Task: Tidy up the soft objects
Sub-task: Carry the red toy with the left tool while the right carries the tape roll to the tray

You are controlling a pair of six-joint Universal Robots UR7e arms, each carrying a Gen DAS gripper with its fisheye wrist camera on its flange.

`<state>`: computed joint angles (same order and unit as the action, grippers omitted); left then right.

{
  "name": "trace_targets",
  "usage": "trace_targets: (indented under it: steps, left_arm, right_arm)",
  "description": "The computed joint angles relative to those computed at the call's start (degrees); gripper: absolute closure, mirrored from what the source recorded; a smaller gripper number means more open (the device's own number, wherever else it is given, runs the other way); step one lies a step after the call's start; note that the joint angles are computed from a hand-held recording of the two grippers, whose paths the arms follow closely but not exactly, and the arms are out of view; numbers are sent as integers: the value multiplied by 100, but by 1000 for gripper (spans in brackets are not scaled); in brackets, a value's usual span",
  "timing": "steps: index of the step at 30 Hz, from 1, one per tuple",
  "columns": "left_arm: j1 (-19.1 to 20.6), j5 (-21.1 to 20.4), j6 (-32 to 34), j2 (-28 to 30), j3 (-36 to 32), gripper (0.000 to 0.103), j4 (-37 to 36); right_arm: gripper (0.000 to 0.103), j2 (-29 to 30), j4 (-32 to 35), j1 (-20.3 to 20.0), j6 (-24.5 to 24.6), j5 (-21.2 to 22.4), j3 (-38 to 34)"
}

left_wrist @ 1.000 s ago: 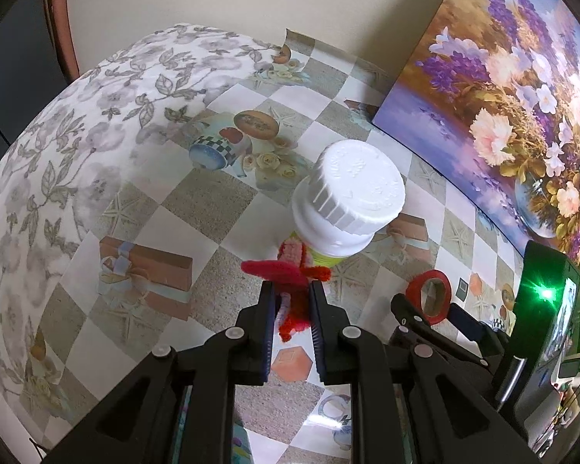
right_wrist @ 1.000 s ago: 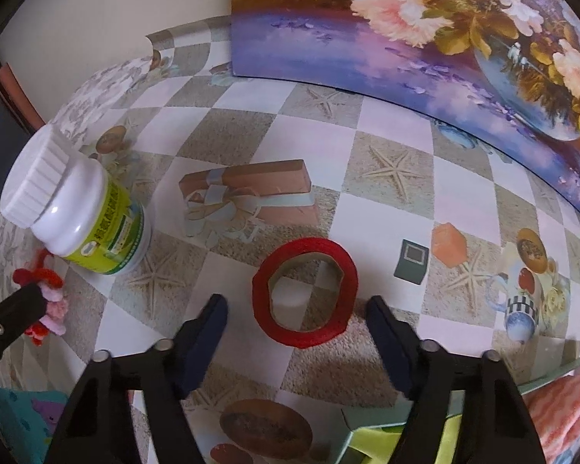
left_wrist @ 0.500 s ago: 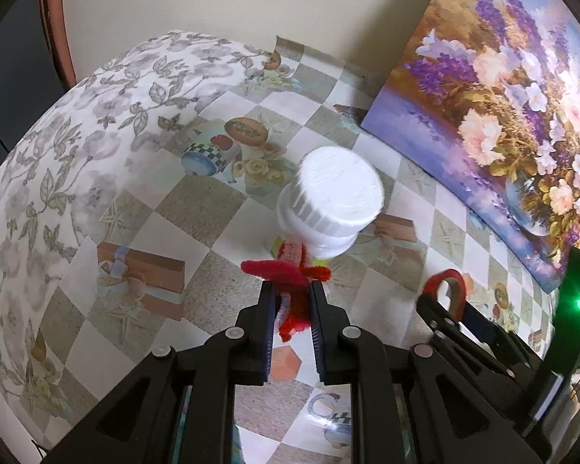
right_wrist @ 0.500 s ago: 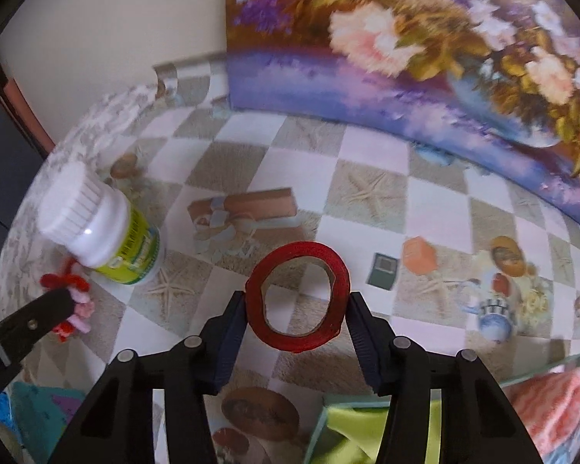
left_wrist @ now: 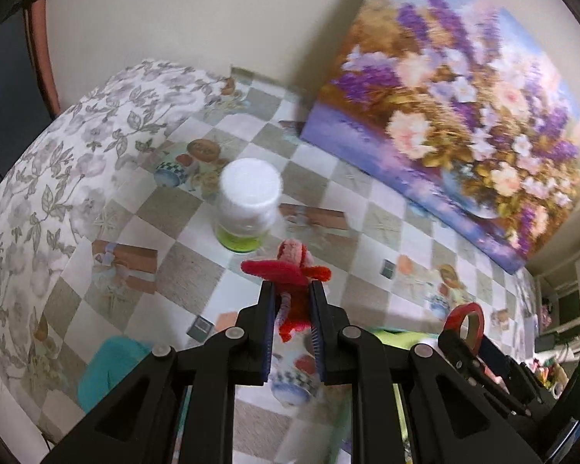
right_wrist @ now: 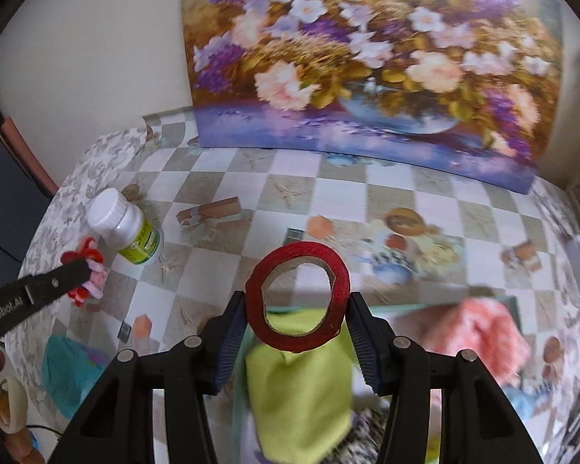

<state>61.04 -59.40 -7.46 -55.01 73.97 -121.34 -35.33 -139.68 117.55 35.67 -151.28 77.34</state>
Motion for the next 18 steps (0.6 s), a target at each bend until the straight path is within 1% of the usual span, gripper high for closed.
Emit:
trace_targets:
  steps: [3, 5, 8, 10, 13, 16, 18]
  left_arm:
    - [-94, -52, -5, -235, 244, 85, -97]
    - [-162, 47, -37, -406, 464, 85, -142]
    - [-287, 290, 77, -603, 806, 85, -193]
    - [-364, 376, 209, -691, 981, 85, -270]
    - [-427, 344, 344, -854, 1222, 85, -344]
    - [-461, 274, 396, -961, 1389, 85, -296]
    - [-492, 273, 423, -1014, 1503, 85, -274]
  right_arm:
    - [48, -184, 267, 130, 339, -84, 210]
    - [48, -307, 423, 231, 569, -145, 374]
    - [48, -497, 289, 358, 746, -55, 710]
    - [48, -607, 217, 418, 860, 16, 924]
    - [48, -711, 440, 481, 1239, -21, 1097]
    - [48, -818, 370, 552, 1429, -13, 1322]
    - [48, -871, 311, 608, 1468, -20, 1432]
